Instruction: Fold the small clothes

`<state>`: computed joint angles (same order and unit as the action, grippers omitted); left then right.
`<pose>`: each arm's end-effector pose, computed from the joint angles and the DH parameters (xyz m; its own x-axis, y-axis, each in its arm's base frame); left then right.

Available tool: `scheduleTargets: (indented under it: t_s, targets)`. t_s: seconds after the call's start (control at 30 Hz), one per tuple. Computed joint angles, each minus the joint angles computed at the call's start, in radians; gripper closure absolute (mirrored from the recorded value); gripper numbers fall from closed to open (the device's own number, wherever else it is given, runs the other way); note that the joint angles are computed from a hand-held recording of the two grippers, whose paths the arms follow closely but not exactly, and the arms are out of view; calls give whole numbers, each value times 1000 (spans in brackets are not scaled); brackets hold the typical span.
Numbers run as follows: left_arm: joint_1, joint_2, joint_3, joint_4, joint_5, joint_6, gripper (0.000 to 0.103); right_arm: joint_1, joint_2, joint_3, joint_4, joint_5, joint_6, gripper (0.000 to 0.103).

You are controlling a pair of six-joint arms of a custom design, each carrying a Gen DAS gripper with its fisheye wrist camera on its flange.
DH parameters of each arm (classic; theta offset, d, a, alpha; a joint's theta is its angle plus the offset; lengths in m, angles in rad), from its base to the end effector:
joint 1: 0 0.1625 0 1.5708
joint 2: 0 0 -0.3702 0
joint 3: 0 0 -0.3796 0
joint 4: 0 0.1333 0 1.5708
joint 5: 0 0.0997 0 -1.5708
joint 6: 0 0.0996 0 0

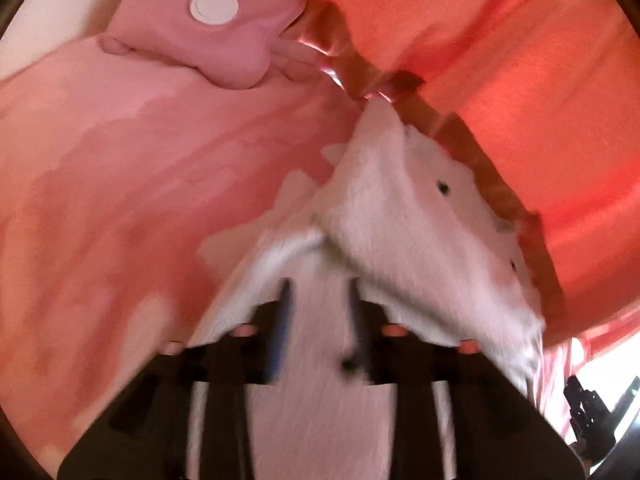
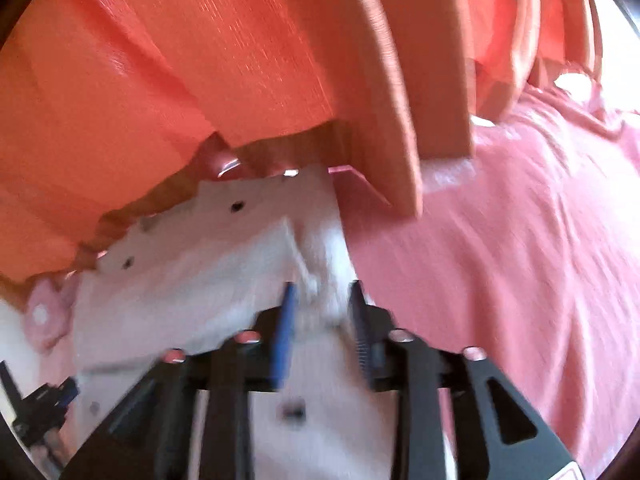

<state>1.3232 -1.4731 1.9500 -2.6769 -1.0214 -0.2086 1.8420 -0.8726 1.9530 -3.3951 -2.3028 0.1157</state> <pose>0.0562 -0.5340 0.3467 -0.9236 -0.2493 -0.2911 0.0070 0.7484 -0.6632 0.2090 -0.5027 0.1242 -0.8550 0.3170 0.4103 -0.0991 0.6769 -0.7294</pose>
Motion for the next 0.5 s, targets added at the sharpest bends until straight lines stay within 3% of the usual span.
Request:
scheduleTargets:
  t_s: [0.1,0.17,0.23,0.3,0.4,0.5]
  targets:
    - [-22,-188,155,34,21,16,28,11,-106,224,-44,2,70,43]
    - [-21,-304,241,79,14,16,21,19,-156,317,43,-10,164,43]
    - [-11,-396,292,171,1,-17,20,-22,-222,397,109,89,277,42]
    - [24,-466,311,253,-89,-59,20,-46,-277,457,31,204,260,36]
    - [68,-479,301,284,-196,-72,16,-49,-296,463,83,138,321,32]
    - [67,-479,304,297,-200,-69,16,-85,-320,477,95,226,305,32]
